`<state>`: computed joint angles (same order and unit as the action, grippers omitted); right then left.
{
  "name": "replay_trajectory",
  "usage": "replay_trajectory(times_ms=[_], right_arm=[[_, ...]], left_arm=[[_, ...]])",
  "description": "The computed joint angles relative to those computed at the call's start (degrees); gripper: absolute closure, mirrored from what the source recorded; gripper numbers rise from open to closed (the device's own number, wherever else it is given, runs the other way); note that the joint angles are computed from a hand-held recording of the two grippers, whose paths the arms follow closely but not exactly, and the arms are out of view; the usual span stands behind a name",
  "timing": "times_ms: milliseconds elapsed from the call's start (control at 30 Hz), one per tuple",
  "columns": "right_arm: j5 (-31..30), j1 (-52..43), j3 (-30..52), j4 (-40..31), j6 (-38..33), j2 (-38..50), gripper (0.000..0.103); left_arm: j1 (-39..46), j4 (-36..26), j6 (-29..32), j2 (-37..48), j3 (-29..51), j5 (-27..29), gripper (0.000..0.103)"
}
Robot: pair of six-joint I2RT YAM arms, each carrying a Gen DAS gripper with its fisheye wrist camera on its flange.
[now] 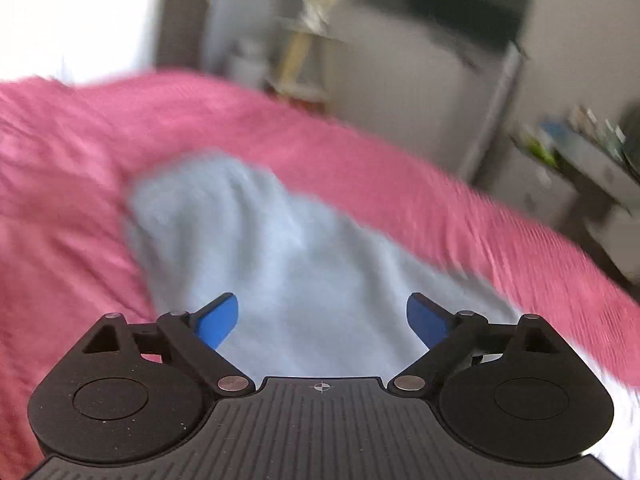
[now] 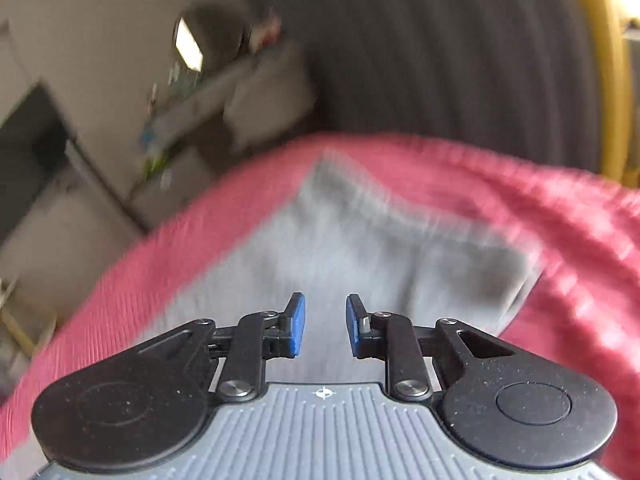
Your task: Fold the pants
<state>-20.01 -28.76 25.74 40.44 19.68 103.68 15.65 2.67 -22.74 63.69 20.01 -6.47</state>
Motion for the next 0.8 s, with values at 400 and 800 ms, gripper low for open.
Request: replay_trajectory(times_ms=[400,800], right_arm=[[6.14,0.73,-5.52,-0.14,0.54,-7.38,0.080],[20.42,35.65,11.33,-20.31,-0.21,-5.34,0.055]], left_arm=[[-2.66,1.42,-5.25,8.81,3.22,-15.30,0.006],[3.54,5.69,-6.34,16.75,2.50,-21.11,0.005]])
